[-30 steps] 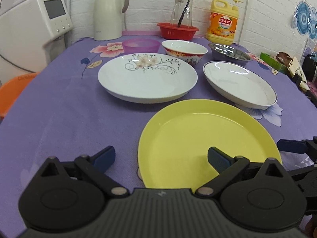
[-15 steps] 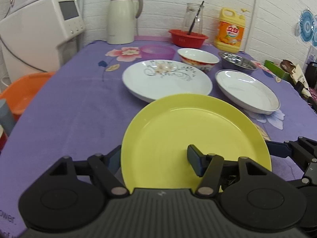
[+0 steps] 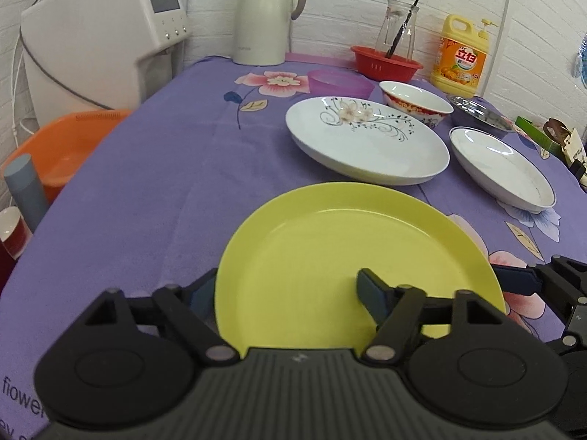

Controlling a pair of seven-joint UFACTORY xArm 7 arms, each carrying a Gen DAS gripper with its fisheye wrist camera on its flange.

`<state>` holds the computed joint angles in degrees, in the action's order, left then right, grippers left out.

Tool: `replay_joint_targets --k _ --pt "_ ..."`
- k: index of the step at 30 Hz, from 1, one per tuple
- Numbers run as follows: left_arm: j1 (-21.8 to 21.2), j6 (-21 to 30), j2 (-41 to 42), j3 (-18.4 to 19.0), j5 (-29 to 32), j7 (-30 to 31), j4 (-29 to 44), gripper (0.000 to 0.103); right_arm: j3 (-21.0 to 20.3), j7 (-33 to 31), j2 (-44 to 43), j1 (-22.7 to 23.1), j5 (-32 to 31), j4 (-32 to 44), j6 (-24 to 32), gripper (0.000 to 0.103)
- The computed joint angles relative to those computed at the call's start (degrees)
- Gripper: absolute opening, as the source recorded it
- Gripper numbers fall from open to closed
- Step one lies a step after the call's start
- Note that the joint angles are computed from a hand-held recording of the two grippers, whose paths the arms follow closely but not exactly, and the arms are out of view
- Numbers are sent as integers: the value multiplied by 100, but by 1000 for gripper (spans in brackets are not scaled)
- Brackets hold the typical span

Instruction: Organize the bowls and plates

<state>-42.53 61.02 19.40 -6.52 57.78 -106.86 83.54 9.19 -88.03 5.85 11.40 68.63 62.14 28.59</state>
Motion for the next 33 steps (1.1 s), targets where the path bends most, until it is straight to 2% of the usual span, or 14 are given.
replay_joint_targets --k 2,4,6,10,14,15,19,24,27,30,33 --pt "54 -180 -172 14 74 -25 -200 91 -74 153 24 -89 -202 118 388 103" --pt "115 -275 -449 23 312 -257 -472 93 -159 419 111 -236 -196 395 754 103" --pt "257 -204 -709 5 509 -337 -635 97 -177 563 287 -329 -138 811 793 103" --pt "720 -56 -995 -19 794 145 -578 98 0 823 998 -415 -271 1928 643 103" --pt "1083 428 -996 12 936 727 -196 100 128 1650 1937 -309 -1120 3139 576 103" --pt "1167 372 -1012 19 931 723 -181 100 127 1912 2169 -263 -1347 3434 580 103" --pt "1513 -472 -954 39 732 662 -293 100 184 2562 2876 -150 -2016 4339 580 103" --pt "1601 -920 -680 147 586 716 -248 100 92 3522 3636 32 -3029 5432 1048 103" --pt "1677 -1298 -665 240 532 722 -313 100 283 3635 3676 -28 -3286 5434 1112 103" --pt "1723 -1600 -647 285 475 773 -367 100 386 3813 3547 29 -3580 5162 779 103" --pt "1743 -1795 -526 317 323 870 -315 100 741 3742 3604 -101 -3705 5246 1010 103"
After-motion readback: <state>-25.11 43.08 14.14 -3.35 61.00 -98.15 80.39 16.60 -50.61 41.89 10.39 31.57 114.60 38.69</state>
